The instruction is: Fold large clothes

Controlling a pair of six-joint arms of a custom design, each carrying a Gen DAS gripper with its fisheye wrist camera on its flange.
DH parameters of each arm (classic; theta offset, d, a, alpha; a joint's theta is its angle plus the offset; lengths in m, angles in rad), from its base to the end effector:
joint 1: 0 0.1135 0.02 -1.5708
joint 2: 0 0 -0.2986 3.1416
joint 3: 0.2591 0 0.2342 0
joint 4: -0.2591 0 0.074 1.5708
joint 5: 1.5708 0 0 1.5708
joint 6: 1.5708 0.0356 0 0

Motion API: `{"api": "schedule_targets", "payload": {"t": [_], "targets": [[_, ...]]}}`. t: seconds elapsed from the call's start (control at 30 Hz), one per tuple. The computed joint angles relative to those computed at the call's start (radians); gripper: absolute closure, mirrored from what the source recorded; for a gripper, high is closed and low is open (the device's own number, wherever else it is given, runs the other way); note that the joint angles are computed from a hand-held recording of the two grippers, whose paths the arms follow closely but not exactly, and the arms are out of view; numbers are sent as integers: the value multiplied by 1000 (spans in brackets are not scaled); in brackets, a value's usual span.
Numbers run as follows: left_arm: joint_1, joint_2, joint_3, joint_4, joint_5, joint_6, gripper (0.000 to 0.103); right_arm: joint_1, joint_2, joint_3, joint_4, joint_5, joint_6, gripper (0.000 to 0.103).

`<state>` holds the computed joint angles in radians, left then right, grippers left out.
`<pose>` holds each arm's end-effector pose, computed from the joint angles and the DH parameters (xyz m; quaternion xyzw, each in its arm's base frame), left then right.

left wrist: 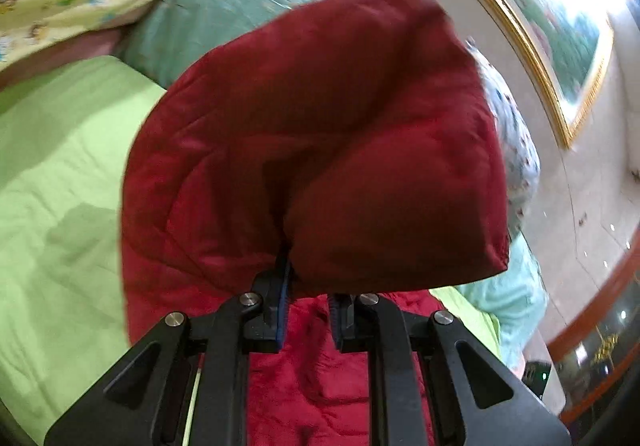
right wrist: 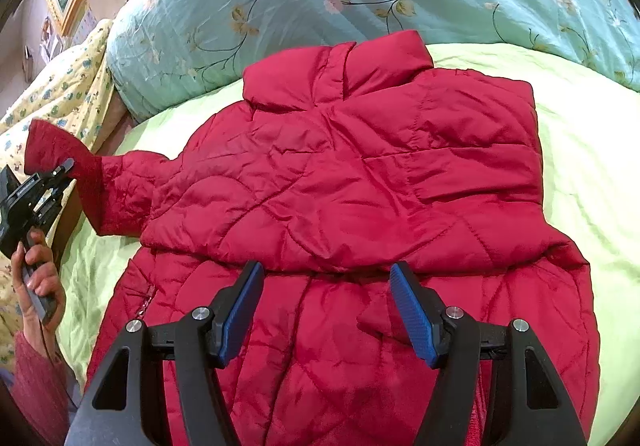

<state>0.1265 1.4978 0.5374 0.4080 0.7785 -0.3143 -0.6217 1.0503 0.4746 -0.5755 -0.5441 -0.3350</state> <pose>0.2628 0.0082 0.2081 0.0039 0.8287 -0.3722 0.4180 0.1218 -0.0646 0.2042 0.0792 0.9404 0.1410 0.2991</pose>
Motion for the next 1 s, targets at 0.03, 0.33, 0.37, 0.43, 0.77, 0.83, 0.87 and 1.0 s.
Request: {"api": "schedule_targets", "payload": {"t": [0.03, 0.33, 0.37, 0.43, 0.77, 0.83, 0.87, 1.0], "targets": [[-36, -5, -3, 1, -14, -1, 90, -9, 5, 4, -4, -7, -4, 36], [-324, 11, 2, 12, -167, -14, 90, -105, 53, 33, -60, -78, -70, 36], [-357, 18, 7, 13, -189, -17, 90, -113, 57, 35, -66, -84, -78, 36], [-415, 29, 13, 16, -220, -24, 90, -128, 65, 40, -78, -96, -94, 36], [-715, 72, 19, 6, -417, -23, 90, -269, 155, 106, -179, -208, -188, 34], [-755, 89, 12, 11, -449, -16, 90, -295, 196, 128, -202, -250, -194, 31], [-789, 105, 19, 6, -477, -13, 90, -302, 213, 137, -213, -269, -198, 26], [-889, 156, 36, 1, -569, 2, 90, -319, 299, 184, -267, -374, -204, 18]]}}
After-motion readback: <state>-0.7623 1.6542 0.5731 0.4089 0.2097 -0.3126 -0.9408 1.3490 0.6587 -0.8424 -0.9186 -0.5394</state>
